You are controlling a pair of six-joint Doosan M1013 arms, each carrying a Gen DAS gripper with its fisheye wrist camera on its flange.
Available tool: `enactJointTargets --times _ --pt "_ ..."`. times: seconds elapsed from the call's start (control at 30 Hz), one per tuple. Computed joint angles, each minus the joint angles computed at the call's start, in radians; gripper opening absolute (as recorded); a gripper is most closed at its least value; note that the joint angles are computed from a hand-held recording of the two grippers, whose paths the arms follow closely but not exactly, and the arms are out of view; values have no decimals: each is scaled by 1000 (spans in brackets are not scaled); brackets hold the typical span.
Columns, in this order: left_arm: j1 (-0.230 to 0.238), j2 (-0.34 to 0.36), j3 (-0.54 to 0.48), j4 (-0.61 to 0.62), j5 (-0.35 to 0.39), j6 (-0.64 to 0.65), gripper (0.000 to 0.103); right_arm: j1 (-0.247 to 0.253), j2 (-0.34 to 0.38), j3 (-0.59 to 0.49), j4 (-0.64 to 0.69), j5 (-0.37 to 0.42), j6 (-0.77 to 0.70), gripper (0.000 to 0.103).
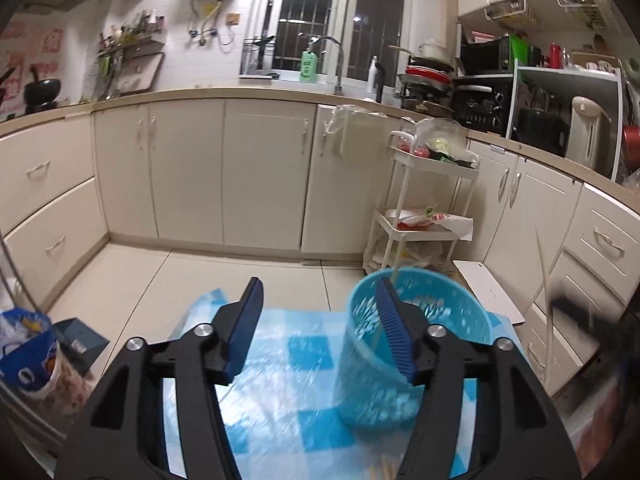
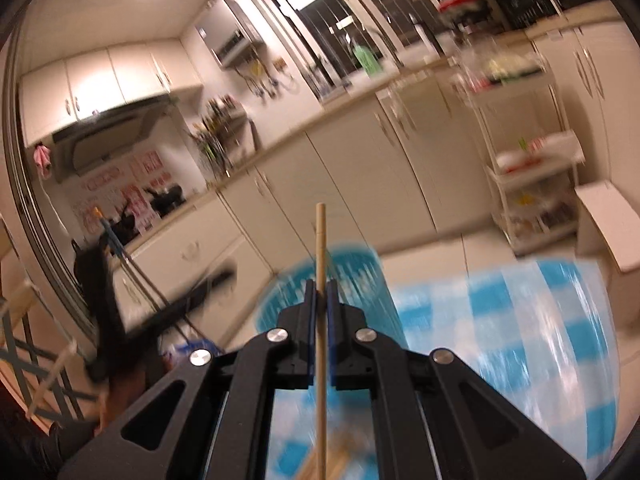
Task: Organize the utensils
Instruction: 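Lift chopsticks over the teal basket and open the left tool, then the right tool, then bring both open tools back down to the remaining chopsticks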
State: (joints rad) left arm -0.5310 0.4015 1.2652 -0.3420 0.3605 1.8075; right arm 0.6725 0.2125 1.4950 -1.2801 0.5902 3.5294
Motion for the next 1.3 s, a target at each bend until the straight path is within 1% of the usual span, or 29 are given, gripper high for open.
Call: enactJointTargets --times 0.17,0.23,0.27,0.33,0.4,0.47,0.57,0.6,0.67,0.7,0.87,0.97,1.0,1.07,1.17,1.2,1.3 --pt "24 -52 82 -56 -26 52 59 -35 68 -119 -114 43 31 6" --pt "27 -71 113 -61 -44 65 60 -45 94 -153 -123 74 27 6" --pt "29 -79 125 -62 -50 70 61 -49 108 -171 -115 86 12 6" --pt "27 -92 146 -47 -65 65 65 -58 135 -206 -57 114 -61 6" --pt "24 -104 166 -24 -73 49 70 -65 154 -225 34 126 -164 6" --pt "18 -113 181 25 -64 1 71 -64 159 -220 95 137 -213 6" --pt "16 -116 184 61 -29 -52 72 -57 149 -186 141 139 -232 7" --pt "14 -119 189 73 -17 -71 72 -50 142 -172 151 141 -244 9" --pt "10 -116 181 98 7 -108 72 -40 133 -158 156 145 -250 23" --pt "10 -117 184 94 17 -111 72 -29 120 -141 152 151 -249 25" --pt "5 -136 209 123 63 -160 72 20 64 -71 152 181 -211 25" --pt "2 -151 230 140 75 -176 72 54 32 -26 236 198 -214 25" --pt "1 -156 238 143 79 -179 72 66 24 -6 290 195 -219 25" --pt "1 -164 249 152 89 -191 72 79 22 17 422 180 -272 25" --pt "-1 -175 268 170 103 -214 72 90 38 31 560 164 -330 25" --pt "-1 -179 273 173 107 -217 72 88 49 31 628 151 -366 25" --pt "0 -190 288 180 114 -226 72 83 81 6 729 151 -456 24"
